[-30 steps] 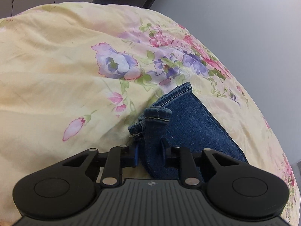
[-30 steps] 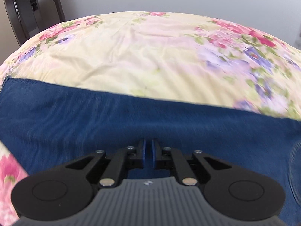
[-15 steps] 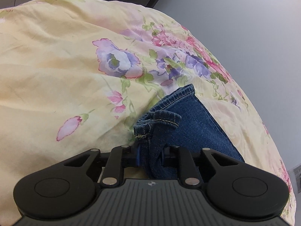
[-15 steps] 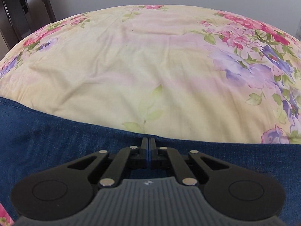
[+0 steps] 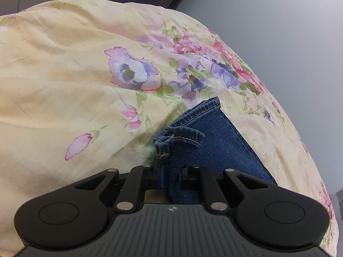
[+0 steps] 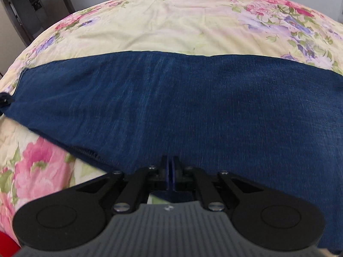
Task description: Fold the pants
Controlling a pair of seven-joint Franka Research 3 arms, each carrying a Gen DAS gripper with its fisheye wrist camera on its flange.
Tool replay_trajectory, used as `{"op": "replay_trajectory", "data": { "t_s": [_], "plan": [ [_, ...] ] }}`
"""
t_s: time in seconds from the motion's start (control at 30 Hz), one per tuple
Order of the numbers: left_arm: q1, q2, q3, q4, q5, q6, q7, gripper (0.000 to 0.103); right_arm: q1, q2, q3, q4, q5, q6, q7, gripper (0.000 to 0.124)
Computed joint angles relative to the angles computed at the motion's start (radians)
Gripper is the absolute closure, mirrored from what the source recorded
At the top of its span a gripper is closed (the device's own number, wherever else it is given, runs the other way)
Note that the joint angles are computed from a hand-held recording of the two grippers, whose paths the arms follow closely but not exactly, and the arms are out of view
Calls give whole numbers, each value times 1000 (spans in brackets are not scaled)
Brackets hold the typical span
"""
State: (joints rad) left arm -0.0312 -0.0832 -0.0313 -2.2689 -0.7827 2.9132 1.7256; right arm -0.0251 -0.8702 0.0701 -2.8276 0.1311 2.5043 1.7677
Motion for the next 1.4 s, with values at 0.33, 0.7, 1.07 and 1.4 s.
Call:
{"op": "replay_trajectory", "data": {
  "t_s": [0.33, 0.7, 1.07, 1.4],
  "plan": [
    [-15, -37, 11, 7, -67, 1, 52, 98, 15, 19, -15, -7, 1, -23, -19, 124],
    [-53, -230, -61, 17, 244, 51, -151, 98, -96, -209, -87, 14, -6, -138, -85, 122],
    [-6, -267, -394, 263, 680, 16, -503, 98, -310, -423, -275, 50, -23, -361, -310, 122],
    [-117, 109, -678, 727, 1138, -123, -852, 98, -542, -367, -473, 142, -2, -403, -520, 122]
  ]
}}
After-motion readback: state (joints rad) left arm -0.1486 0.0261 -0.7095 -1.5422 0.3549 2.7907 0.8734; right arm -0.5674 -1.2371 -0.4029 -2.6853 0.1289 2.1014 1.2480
